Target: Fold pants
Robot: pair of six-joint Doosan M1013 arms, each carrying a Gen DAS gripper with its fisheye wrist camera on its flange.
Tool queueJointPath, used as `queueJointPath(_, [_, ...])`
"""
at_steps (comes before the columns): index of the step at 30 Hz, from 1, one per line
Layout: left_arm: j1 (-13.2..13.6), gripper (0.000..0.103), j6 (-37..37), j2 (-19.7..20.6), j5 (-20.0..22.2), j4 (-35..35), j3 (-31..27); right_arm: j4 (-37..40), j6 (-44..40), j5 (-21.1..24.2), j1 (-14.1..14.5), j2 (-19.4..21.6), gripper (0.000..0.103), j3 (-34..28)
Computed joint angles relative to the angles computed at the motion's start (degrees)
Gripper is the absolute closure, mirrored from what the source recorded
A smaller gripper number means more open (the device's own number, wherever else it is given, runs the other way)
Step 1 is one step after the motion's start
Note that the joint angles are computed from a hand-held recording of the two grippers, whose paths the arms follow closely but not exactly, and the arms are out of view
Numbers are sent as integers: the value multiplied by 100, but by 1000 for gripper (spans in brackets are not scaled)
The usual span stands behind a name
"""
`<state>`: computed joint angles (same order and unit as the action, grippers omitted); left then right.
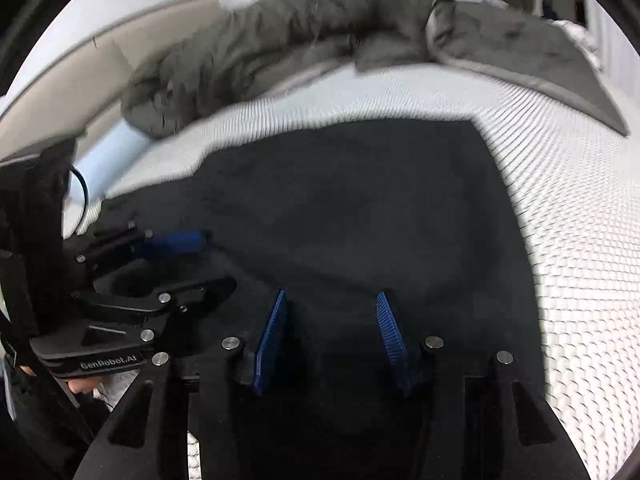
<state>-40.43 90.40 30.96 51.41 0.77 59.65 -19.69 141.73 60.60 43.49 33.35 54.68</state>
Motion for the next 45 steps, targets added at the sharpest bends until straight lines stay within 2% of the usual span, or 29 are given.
queueJointPath(3, [18,59,192,-95,-216,-1,194,-341,-542,600,81,164,56,-267])
queueJointPath(5, [94,59,215,-135,-304,-282,269,-920,-369,1227,129,234,56,-399])
queueJointPath(7, [109,58,217,-177,-405,-298,366,-1229,-61,1464,152,136,55,-223])
queueJointPath(9, [74,58,137,-185,-452,-84,394,-1359,204,1535,145,39,47,-57])
queueJointPath(11, [53,58,26,-255,-479,-16,459,-1304,325,1330,123,-83,46,109])
queueJointPath(14, [118,58,193,-427,-607,-470,536,-1211,435,957,124,-195,46,168])
queueJointPath(16, [118,58,201,-463,-689,-468,486,-1228,386,869,134,-169,45,64])
queueJointPath(20, [66,58,-359,-82,-199,178,-219,-1249,8,1205,119,94,44,-595])
queueJointPath(23, [73,58,-367,345,398,292,-905,-1329,-516,1938,80,339,44,-1086])
queueJointPath(25, [58,58,-530,563,755,558,-1198,-1516,-394,2416,59,321,43,-1040])
queueJointPath(28, [108,58,-493,546,660,454,-1051,-1480,-24,2535,3,5,43,-531])
queueJointPath(30, [129,58,-356,498,593,411,-951,-1577,402,2536,-3,-265,43,-68])
queueJointPath(32, [154,58,-369,451,590,305,-908,-1665,962,2271,-1,-467,43,240])
queueJointPath(34, [165,58,-447,370,420,278,-830,-1761,1128,1578,80,-625,43,448])
queueJointPath(36, [180,58,-352,361,342,96,-868,-1762,1042,850,128,-605,43,402])
queueJointPath(39, [167,58,-352,565,637,72,-1202,-1117,449,197,58,-263,43,-76])
queueJointPath(41, [159,58,-429,699,857,109,-1370,-545,-70,236,-33,153,43,-669])
queueJointPath(43, [148,58,-401,705,821,118,-1311,-76,-584,549,-152,591,43,-1296])
queueJointPath(45, [156,58,-324,700,755,131,-1261,119,-931,1215,-186,957,43,-1815])
